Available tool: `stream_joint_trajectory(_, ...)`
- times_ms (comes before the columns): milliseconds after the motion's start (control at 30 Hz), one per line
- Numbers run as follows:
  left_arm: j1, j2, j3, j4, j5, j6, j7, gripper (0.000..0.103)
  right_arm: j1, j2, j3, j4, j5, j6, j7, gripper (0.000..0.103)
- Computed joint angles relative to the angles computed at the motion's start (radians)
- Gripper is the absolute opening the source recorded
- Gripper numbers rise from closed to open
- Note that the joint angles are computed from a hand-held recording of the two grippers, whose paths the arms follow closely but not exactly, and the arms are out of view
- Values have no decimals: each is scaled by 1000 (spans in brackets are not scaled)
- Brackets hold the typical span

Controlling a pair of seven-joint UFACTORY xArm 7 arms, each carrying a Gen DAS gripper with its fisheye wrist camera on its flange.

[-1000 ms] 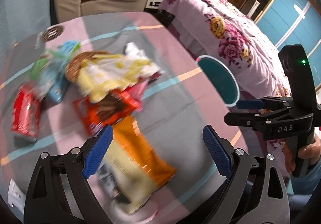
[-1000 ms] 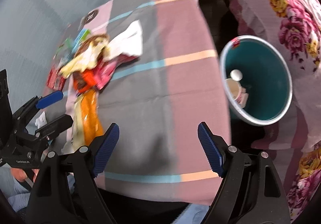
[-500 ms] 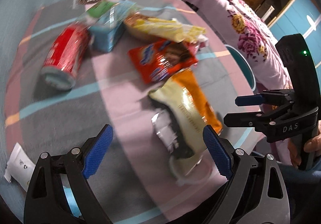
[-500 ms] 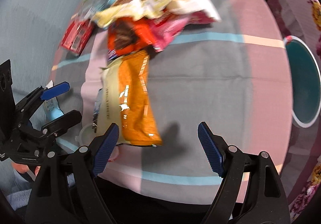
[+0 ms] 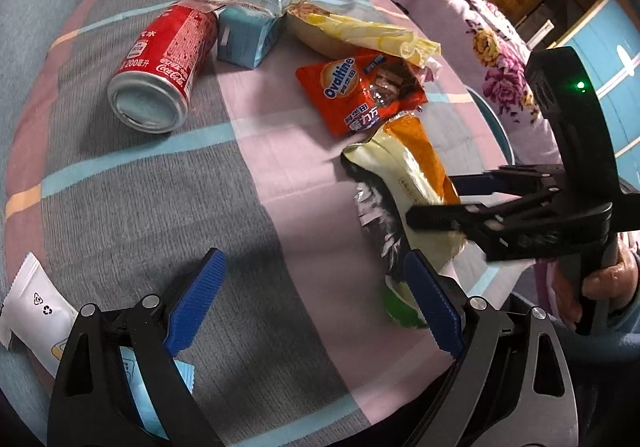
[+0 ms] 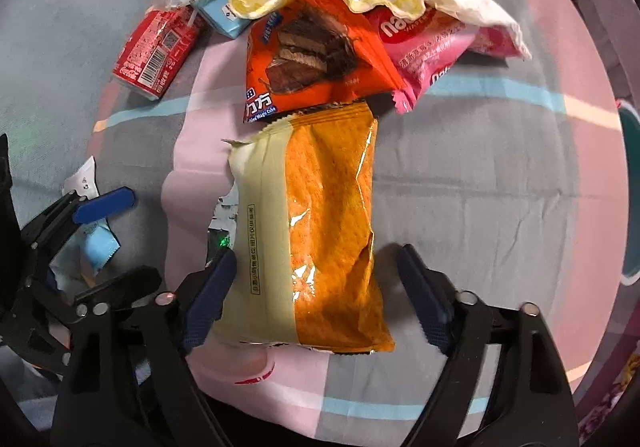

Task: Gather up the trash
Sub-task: 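Grasp the orange snack wrapper with the right tool while the left tool reaches for the white cup lid, then carry the orange wrapper toward the bin with the right tool while the left tool holds the white lid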

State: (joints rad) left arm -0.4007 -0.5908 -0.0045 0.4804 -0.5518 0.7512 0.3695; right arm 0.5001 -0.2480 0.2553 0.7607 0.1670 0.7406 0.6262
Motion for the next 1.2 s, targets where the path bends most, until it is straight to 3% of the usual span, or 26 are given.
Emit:
stream_joint_trajectory(33,-5,-3,3,1,-5,5,4,91,2,12,-2,4,8,-10,-4,47)
stream_joint_trajectory(100,-18,-11,4,3,-17,17,12,91,6,-2,-10,-13,36,-30,-16,44)
stream_joint_trajectory(433,-72,-36,-55,-9,-13,58,9,90,-23,-190,-11,-122,3,-18,31,44)
stream_joint_trajectory(567,-92,-35,-87,-13,29,66,-16,71,-23,-262,-18,-171,14,-18,49,44)
stream_joint_trajectory(633,-102,-28,-111,-16,57,62,-30,55,-23,-307,-24,-201,17,-14,54,44)
stream_joint_trajectory(667,-105,-23,-119,-15,73,66,-40,41,-26,-331,-25,-216,17,-14,60,44)
stream_joint_trajectory(800,-123,-20,-127,-24,95,45,-77,13,-34,-378,-25,-237,14,-12,81,44)
stream_joint_trajectory(1200,-94,-30,-118,16,169,-93,-238,9,-83,-506,-36,-287,-22,1,115,44)
